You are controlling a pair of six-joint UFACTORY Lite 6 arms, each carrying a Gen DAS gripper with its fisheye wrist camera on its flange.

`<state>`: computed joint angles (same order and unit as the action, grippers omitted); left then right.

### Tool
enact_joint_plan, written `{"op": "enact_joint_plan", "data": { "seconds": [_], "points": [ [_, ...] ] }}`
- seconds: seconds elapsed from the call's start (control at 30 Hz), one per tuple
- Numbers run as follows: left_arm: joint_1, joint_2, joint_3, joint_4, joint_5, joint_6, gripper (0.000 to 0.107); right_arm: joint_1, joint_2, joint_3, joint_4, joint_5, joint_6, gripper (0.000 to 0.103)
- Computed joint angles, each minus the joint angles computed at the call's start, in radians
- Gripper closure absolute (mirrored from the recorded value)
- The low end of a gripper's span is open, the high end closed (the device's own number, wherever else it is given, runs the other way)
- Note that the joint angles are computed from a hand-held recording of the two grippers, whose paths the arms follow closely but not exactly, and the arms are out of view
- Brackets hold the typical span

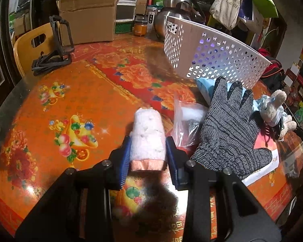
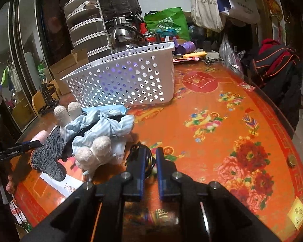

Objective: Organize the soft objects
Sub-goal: 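Carry the white roll with the left tool while the right tool carries the cable to the basket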

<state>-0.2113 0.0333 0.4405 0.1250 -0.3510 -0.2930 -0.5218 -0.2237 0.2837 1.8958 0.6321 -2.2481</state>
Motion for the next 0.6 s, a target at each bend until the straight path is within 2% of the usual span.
{"op": "enact_joint_plan", "data": {
  "seconds": [0.13, 0.3, 0.4, 0.6],
  "points": [
    [-0.018, -0.02, -0.016, -0.094, -0.004, 0.073, 0.076, -0.032, -0.051, 0.013, -0.081, 0.003, 0.077, 0.095],
    [-0.048, -0.056, -0.01, -0.113, 0.017, 0.074, 0.076, -0.019, -0.093, 0.053, -0.167, -0.035, 0.164, 0.095],
    [-0.072, -0.095, 0.0, -0.167, 0.056, 0.111, 0.076, -0.009, -0.118, 0.094, -0.238, -0.052, 0.243, 0.095],
    [-0.073, -0.153, 0.056, -0.162, 0.152, 0.085, 0.076, 0.012, -0.141, 0.192, -0.387, -0.068, 0.425, 0.095]
  ]
}}
